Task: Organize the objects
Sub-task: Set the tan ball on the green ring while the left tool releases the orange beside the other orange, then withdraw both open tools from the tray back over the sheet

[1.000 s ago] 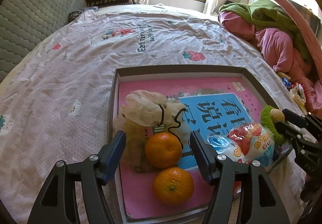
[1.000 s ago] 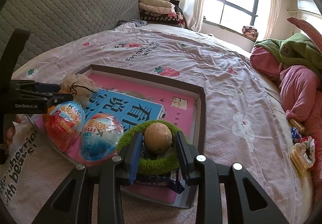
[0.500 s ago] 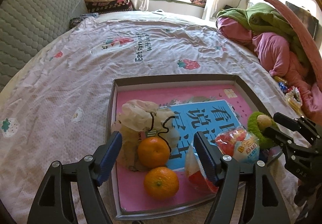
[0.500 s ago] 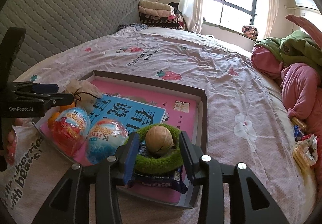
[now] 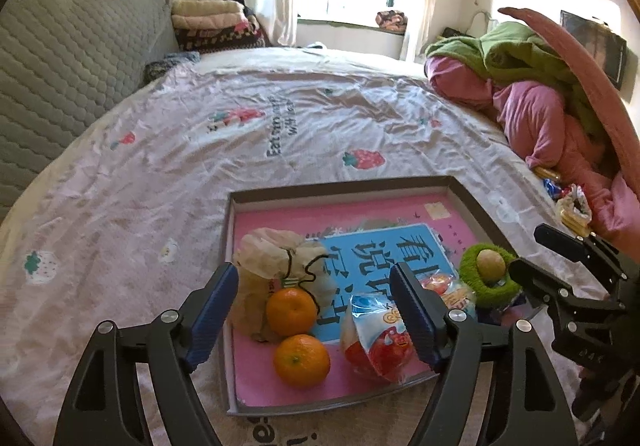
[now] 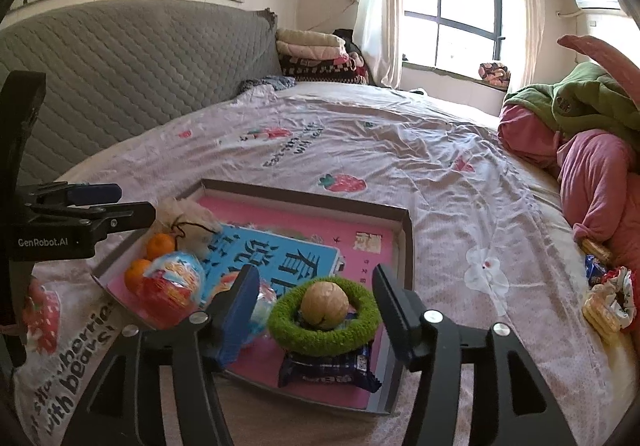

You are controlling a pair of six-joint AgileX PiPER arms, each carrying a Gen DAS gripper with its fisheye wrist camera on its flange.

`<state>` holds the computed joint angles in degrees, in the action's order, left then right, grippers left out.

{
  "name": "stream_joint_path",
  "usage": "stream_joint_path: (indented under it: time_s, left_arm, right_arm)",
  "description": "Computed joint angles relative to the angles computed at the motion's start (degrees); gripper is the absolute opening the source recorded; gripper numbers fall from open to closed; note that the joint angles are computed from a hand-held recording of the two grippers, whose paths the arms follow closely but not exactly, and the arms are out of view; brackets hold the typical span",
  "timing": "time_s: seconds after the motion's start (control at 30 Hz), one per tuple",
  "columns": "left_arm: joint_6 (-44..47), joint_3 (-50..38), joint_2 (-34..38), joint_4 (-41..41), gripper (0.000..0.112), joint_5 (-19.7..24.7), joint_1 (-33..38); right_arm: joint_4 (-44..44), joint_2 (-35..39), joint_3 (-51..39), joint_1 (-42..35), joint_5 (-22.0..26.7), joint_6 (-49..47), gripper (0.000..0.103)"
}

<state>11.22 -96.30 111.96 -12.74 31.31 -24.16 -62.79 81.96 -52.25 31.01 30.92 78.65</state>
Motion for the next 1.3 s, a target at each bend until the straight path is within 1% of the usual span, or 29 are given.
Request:
stream_joint_path:
  time_s: [0.17, 0.23, 0.33, 0.5, 0.57, 0.67, 0.73, 0.8, 0.87, 0.93, 1.03, 1.17, 1.23, 1.3]
  left_arm:
    - [-7.19, 4.19, -3.79, 7.29, 0.079, -2.15, -1.04]
    - [-8.91, 5.65, -4.99, 8.72, 0.079, -2.19, -1.26]
    - [-10.48, 8.00, -6.75, 9.98, 0.079, -2.77, -1.52]
    - [-10.45, 12.33, -10.00, 8.43, 0.079, -4.15, -1.97]
    - [-14.62, 15.47, -11.88, 12.71, 0.079, -5.89, -2.96]
    - [-19.00, 19.49, -14.04, 16.84, 0.079, -7.05, -3.74]
    - [-20.63, 22.72, -15.62, 17.97, 0.079, -7.97, -3.86]
    - [-21.79, 24.30, -16.38, 18.83, 0.079, -7.75, -3.92]
    - [-23.32, 26.13, -17.27, 19.70, 0.079, -8.55, -3.75]
    - [-26.08, 28.16, -18.33, 21.85, 0.079, -9.41, -3.56]
    - [-26.32, 30.12, -19.19, 21.27, 0.079, -10.33, -2.82]
    - [-31.62, 32.33, -20.05, 26.30, 0.079, -10.59, -3.19]
    - [-30.67, 33.49, -20.50, 24.60, 0.079, -10.91, -2.78]
    - [-30.86, 34.43, -20.70, 24.65, 0.079, -10.78, -2.64]
  right_arm:
    - [-0.75, -1.07, -0.03, 2.51, 2.05, 1.94, 0.064]
    - [-1.13, -1.48, -0.01, 3.93, 3.45, 2.92, 0.066]
    - [-2.02, -2.36, 0.06, 6.39, 5.84, 4.86, 0.068]
    - [-2.79, -4.41, 0.38, 10.96, 10.51, 7.72, 0.068]
    - [-3.42, -4.90, 0.59, 13.03, 12.32, 9.49, 0.068]
    - [-3.56, -5.62, 1.64, 16.01, 14.34, 12.38, 0.068]
    - [-3.42, -5.54, 2.30, 18.03, 15.48, 13.80, 0.068]
    - [-2.86, -4.83, 2.37, 19.94, 17.30, 14.42, 0.068]
    - [-3.35, -4.78, 3.17, 22.01, 18.71, 17.21, 0.068]
    - [-3.26, -4.59, 3.61, 23.11, 19.33, 18.77, 0.068]
    - [-2.53, -3.74, 3.85, 25.73, 22.07, 21.16, 0.068]
    - [-2.37, -3.17, 4.59, 28.16, 24.23, 23.88, 0.068]
    - [-2.53, -2.86, 4.74, 29.02, 24.93, 24.90, 0.068]
    - [-2.63, -2.45, 5.00, 30.04, 26.05, 26.11, 0.068]
